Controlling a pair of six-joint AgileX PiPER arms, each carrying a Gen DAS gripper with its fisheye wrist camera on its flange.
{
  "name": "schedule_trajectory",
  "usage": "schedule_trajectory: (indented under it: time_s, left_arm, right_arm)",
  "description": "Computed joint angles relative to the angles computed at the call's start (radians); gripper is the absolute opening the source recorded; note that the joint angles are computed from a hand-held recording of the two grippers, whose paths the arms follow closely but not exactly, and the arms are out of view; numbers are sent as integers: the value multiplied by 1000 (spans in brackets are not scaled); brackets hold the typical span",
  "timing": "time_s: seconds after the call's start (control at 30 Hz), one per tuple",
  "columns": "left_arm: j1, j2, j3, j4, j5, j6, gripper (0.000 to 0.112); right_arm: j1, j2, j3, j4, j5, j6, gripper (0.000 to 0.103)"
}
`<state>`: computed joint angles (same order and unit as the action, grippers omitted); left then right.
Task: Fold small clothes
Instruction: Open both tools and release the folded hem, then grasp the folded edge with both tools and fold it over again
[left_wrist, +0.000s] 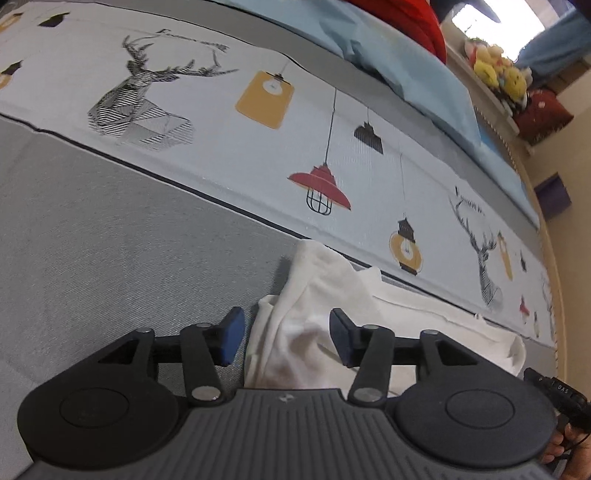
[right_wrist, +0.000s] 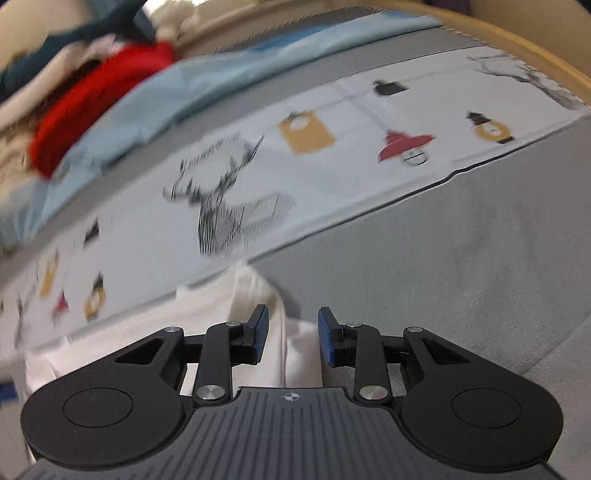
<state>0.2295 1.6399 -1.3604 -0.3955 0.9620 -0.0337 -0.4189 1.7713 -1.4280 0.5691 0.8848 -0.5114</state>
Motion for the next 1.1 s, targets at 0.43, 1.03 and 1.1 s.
schedule_trajectory:
  time_s: [0.43, 1.03, 1.1]
  left_arm:
    - [-122, 96, -49, 164, -64, -46, 59]
    - [-123, 63, -29, 184, -240, 1, 4]
    - [-130, 40, -4, 213, -306, -40, 4]
  right_arm:
    - [152, 79, -35, -148, -83, -33, 33]
    - [138, 151, -123, 12, -128, 50, 5]
    - [114, 127, -96, 98, -175, 43, 5]
